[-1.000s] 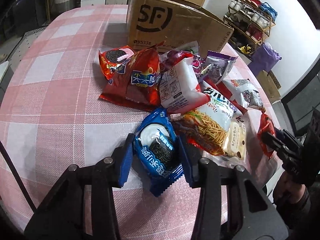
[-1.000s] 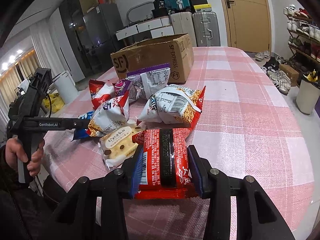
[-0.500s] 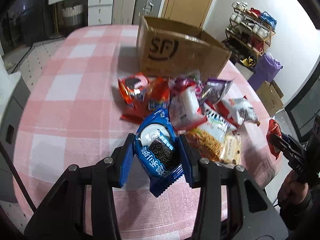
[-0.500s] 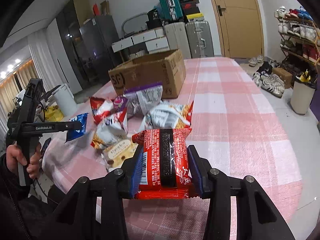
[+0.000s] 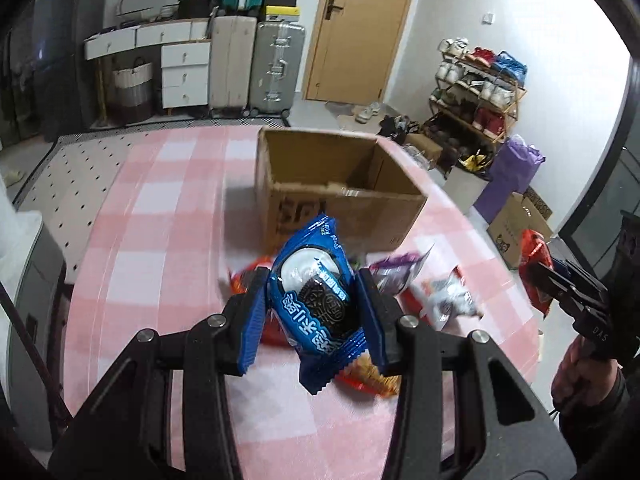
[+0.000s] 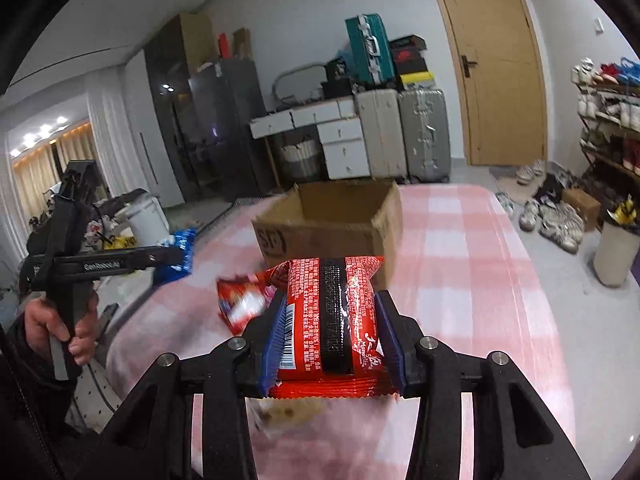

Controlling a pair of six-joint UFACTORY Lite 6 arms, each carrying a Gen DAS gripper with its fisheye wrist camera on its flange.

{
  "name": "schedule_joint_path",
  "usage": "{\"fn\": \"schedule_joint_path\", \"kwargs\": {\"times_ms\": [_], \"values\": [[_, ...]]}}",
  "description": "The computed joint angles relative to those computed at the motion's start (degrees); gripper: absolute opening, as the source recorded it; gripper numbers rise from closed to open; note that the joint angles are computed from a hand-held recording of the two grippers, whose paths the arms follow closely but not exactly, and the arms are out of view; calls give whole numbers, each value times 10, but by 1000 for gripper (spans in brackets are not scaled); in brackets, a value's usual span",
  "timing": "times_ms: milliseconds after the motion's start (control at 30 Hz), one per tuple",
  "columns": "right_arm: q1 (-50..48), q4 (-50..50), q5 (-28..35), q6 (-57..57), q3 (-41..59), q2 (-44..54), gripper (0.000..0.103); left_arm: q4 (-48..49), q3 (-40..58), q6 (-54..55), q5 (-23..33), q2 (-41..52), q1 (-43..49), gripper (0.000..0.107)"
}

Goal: Organize snacks
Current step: 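Carry both packs into the SF box and open both tools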

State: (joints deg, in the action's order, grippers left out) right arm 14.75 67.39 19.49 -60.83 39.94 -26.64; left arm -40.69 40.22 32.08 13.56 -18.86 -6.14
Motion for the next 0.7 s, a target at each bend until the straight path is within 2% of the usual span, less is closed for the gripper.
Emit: {"fn": "schedule_joint_path", "kwargs": {"times_ms": [67,133,233,333,500,700], "values": [[4,5,7,-4,43,32,43,11,34,2,5,18,1,40],[7,15,16,-12,83,64,43,-23,69,46,25,42,12,40],[13,13,28,-9,159,127,43,-72,147,98,81,108,49,40],[16,7,34,-2,232,187,43,-23,217,56,83,160,46,40],[22,-15,48,26,368,297,43,50,369,-21,118,264,34,40],[22,-103,88,136,582,456,43,140,615,-126,187,429,13,40]]}}
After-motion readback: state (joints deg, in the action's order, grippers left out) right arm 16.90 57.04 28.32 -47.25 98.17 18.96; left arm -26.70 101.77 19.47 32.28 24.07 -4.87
